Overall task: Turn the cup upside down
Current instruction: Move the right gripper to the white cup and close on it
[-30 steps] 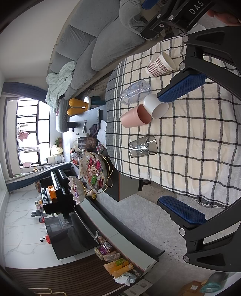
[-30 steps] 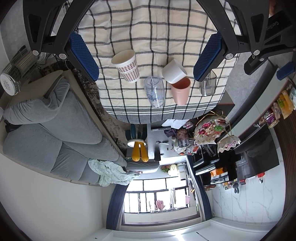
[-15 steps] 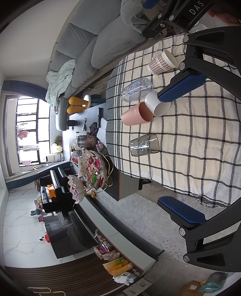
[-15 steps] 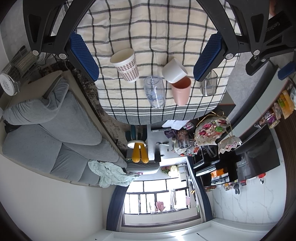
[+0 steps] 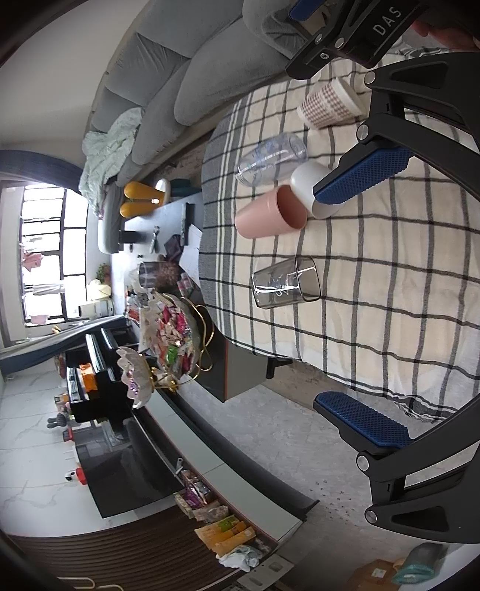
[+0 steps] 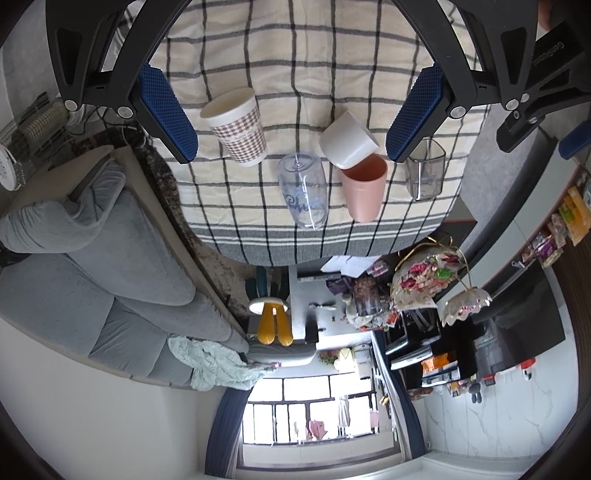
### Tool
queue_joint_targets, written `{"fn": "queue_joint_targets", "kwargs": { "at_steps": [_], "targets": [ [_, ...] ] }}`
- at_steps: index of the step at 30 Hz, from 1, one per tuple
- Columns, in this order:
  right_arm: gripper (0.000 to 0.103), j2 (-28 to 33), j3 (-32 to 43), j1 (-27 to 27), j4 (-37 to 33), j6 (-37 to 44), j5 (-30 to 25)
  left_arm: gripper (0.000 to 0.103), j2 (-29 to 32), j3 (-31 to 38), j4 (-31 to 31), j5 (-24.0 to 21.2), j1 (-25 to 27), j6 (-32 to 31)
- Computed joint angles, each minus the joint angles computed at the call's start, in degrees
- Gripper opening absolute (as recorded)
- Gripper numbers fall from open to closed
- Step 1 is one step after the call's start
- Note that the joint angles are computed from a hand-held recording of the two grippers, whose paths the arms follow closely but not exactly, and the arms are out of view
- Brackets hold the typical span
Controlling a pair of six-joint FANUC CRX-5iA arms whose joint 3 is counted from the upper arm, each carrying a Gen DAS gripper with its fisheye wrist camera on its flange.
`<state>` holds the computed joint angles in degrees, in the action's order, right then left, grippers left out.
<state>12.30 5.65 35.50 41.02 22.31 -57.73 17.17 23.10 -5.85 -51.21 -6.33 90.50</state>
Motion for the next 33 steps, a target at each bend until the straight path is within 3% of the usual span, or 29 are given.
{"fn": "queue_joint_targets", "kwargs": {
  "at_steps": [8, 13, 20, 26, 33],
  "targets": [
    [0.102, 7.5, 8.4, -2.6, -9.2, 6.3, -0.1, 0.103, 5.3, 4.7, -2.3, -1.6, 0.3, 1.6],
    [0.102, 12.4, 14.3, -3.9, -16.2, 5.4, -0.9, 0.103, 8.2, 7.5, -2.3, -2.2, 1.5, -0.1],
    [0.099, 18.3, 21.3, -6.0, -24.6, 1.3, -2.7, 0.103, 14.0, 13.5, 1.3, -2.5, 3.3, -7.2],
    [0.093, 24.0, 29.7, -8.1, -31.8, 1.6, -7.5, 0.103, 19.2, 17.5, 7.6, -2.7, 4.3, -15.3],
    [0.087, 28.8, 36.3, -9.4, -36.2, 1.4, -11.2, 0.103, 24.4, 23.7, 11.0, -5.8, 5.1, -18.0]
  ]
}}
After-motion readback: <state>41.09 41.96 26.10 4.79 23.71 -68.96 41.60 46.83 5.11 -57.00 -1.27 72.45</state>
